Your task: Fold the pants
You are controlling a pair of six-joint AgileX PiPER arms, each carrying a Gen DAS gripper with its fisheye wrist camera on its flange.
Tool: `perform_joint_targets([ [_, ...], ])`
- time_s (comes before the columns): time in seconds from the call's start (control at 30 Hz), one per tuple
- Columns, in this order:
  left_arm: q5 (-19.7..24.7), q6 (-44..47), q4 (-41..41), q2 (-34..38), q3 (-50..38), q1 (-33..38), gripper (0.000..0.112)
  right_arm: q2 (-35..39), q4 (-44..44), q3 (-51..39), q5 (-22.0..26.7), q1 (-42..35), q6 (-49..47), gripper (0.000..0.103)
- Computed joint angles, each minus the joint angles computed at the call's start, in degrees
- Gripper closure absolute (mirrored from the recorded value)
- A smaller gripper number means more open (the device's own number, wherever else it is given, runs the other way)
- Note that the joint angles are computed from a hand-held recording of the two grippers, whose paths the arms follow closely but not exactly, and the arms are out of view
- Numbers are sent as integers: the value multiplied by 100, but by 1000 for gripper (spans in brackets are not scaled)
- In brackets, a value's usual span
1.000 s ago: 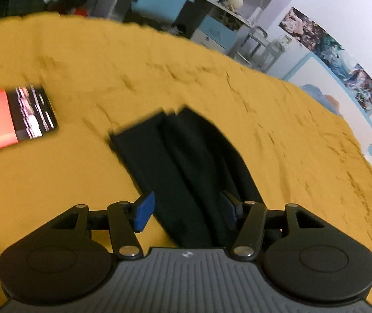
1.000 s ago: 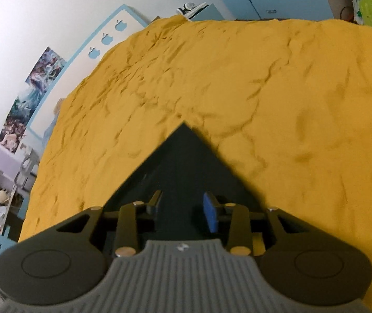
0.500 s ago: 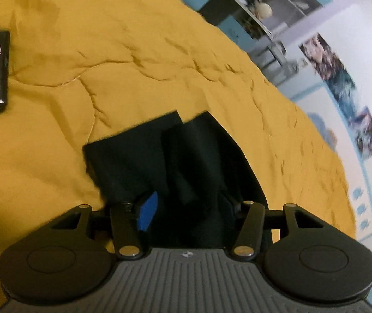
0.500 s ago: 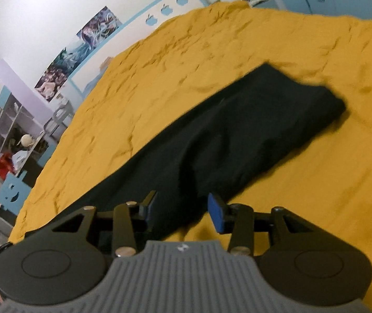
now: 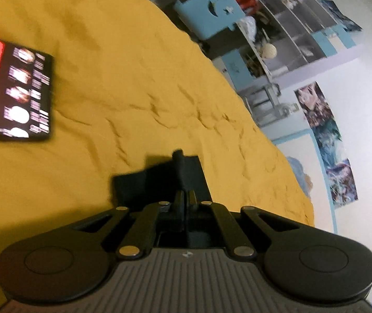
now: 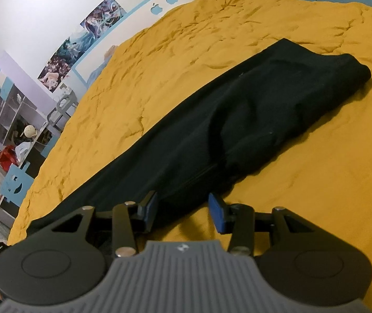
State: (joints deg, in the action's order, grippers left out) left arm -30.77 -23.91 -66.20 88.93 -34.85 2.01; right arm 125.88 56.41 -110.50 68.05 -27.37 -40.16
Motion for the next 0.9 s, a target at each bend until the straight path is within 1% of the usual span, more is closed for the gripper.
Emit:
perform_joint_targets([
  [0.1,94,848,-695,30,-59,89,112,-49,52,55,-6,2,-30,63],
  [0.13,186,1063,-852,130,-141,159,112,-86,69,108,-29,19,-50,63],
  [0.2,521,1337,-1136,311,-221,338,112,-133,69,141,-15,34,-86,63],
  [0.23,639,1240,-1119,361,-227,383,112,-221,64,245,-82,74,-195,63],
  [0.27,686,930,-945,368,-194,393,112,-286,48,320,-144,117,-350,63],
  [0.3,668,834,-950,344,-187,363,112,-406,14,454,-230,178,-537,63],
  [0.33,656,948,-1083,280,-177,332,111,-562,-12,639,-359,261,-776,63],
  [0.4,593,1288,-1315,218,-257,219,95,-860,31,1028,-578,427,-1320,62],
  [0.47,464,1280,-1199,163,-220,149,89,-1181,57,1470,-869,660,-1869,61],
  [0.5,445,1313,-1150,189,-269,156,89,-1345,59,1713,-1051,801,-2155,61],
  [0.53,468,1121,-879,228,-261,209,88,-1520,77,1989,-1282,958,-2461,59],
  [0.6,578,137,175,367,-184,393,86,-1837,128,2541,-1861,1282,-3068,51],
  [0.63,671,-423,748,466,-174,504,85,-1960,138,2789,-2185,1493,-3402,50],
  [0.7,723,-1375,1805,711,-218,662,81,-2085,165,3077,-2568,1806,-3880,50],
  [0.73,751,-1542,2059,822,-271,706,81,-2188,331,3276,-2780,1950,-4255,50],
  [0.77,754,-1492,2085,871,-303,693,81,-2278,561,3454,-2914,2069,-4702,52],
  [0.8,740,-1253,1927,914,-376,661,83,-2365,809,3631,-3005,2180,-5157,52],
  [0.83,682,-1214,1915,912,-355,586,85,-2447,1054,3803,-3085,2288,-5593,52],
  [0.87,697,-1184,1964,903,-370,572,95,-2506,1250,3947,-3140,2401,-5994,52],
  [0.9,744,-1173,2032,910,-407,584,110,-2535,1369,4050,-3239,2518,-6302,54],
])
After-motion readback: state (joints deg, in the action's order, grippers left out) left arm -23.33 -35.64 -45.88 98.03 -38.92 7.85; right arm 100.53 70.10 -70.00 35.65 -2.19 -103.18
